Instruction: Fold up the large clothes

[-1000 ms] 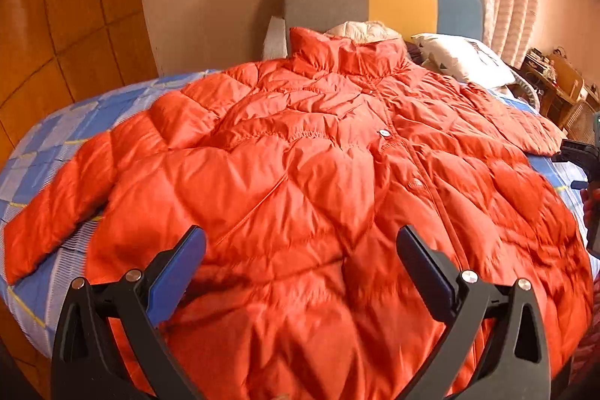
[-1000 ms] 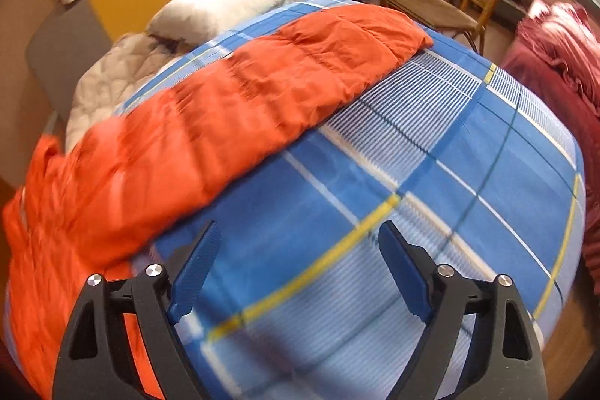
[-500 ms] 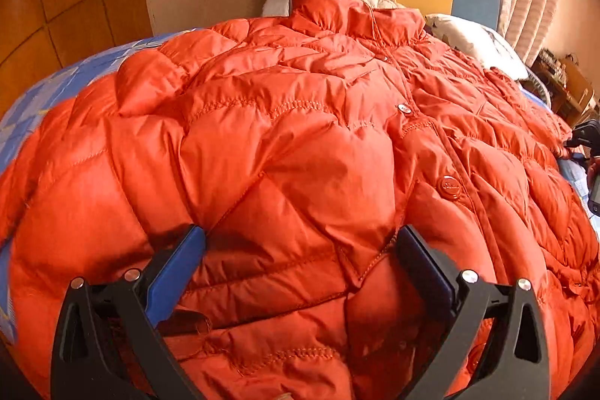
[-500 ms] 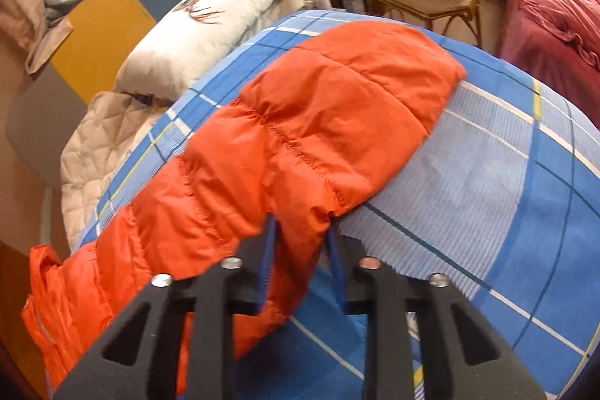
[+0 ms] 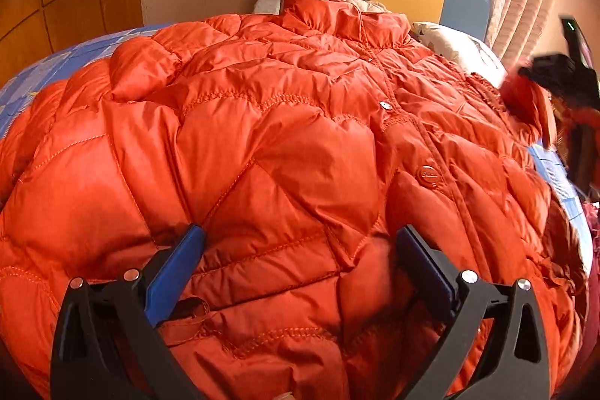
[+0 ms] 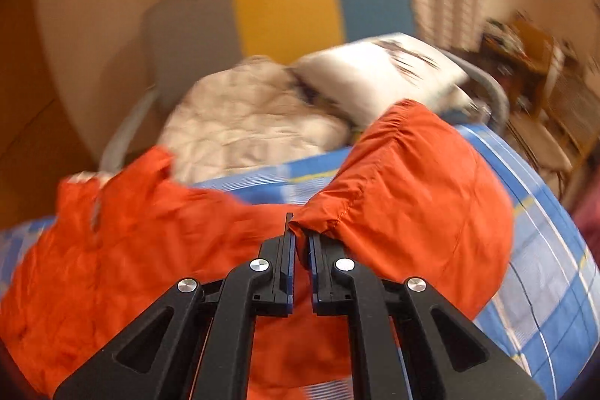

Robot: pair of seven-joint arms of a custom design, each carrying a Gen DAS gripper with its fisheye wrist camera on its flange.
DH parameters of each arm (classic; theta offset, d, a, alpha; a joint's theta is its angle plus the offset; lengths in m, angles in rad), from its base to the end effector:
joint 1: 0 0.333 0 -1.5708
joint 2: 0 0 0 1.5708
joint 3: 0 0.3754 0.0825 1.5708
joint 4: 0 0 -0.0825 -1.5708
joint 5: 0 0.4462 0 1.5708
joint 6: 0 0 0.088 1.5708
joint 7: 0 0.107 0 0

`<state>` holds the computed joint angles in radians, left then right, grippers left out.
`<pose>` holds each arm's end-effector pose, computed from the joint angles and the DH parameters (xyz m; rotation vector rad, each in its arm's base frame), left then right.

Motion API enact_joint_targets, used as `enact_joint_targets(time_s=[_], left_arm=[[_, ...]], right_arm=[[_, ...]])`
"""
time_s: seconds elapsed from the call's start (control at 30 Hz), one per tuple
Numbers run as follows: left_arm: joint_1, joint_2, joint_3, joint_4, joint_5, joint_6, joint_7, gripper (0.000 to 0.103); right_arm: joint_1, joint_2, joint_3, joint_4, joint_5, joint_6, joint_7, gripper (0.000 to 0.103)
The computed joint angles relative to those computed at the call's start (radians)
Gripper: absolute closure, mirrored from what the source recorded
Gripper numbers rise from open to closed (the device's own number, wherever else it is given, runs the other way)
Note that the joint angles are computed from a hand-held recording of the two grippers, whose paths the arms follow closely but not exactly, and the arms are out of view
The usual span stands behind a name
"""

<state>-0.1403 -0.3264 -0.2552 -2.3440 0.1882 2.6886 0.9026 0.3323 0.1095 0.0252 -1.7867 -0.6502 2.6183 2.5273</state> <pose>0.4856 -0.2218 0.5605 -1.9841 1.7657 -0.7971 0.6582 0.2597 0.6062 -1.5727 1.8307 -0.7608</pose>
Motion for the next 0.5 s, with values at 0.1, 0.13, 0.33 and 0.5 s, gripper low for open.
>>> enact_joint_targets(time_s=[0.1, 0.13, 0.33, 0.5], left_arm=[[-0.021, -0.022, 0.030, -0.019, -0.056, 0.024, 0.027, 0.002], [-0.019, -0.031, 0.031, -0.025, -0.065, 0.027, 0.026, 0.002], [0.013, -0.096, 0.034, -0.061, -0.082, 0.044, 0.019, 0.002], [0.064, -0.139, 0.026, -0.084, -0.055, 0.056, -0.008, 0.002]], right_arm=[[0.051, 0.055, 0.053, 0.075, 0.025, -0.015, -0.192, 0.097], [0.072, 0.076, 0.066, 0.102, 0.040, -0.026, -0.254, 0.097], [0.180, 0.148, 0.104, 0.158, 0.163, -0.043, -0.452, 0.024], [0.168, 0.090, 0.132, 0.051, 0.426, 0.046, -0.507, 0.022]])
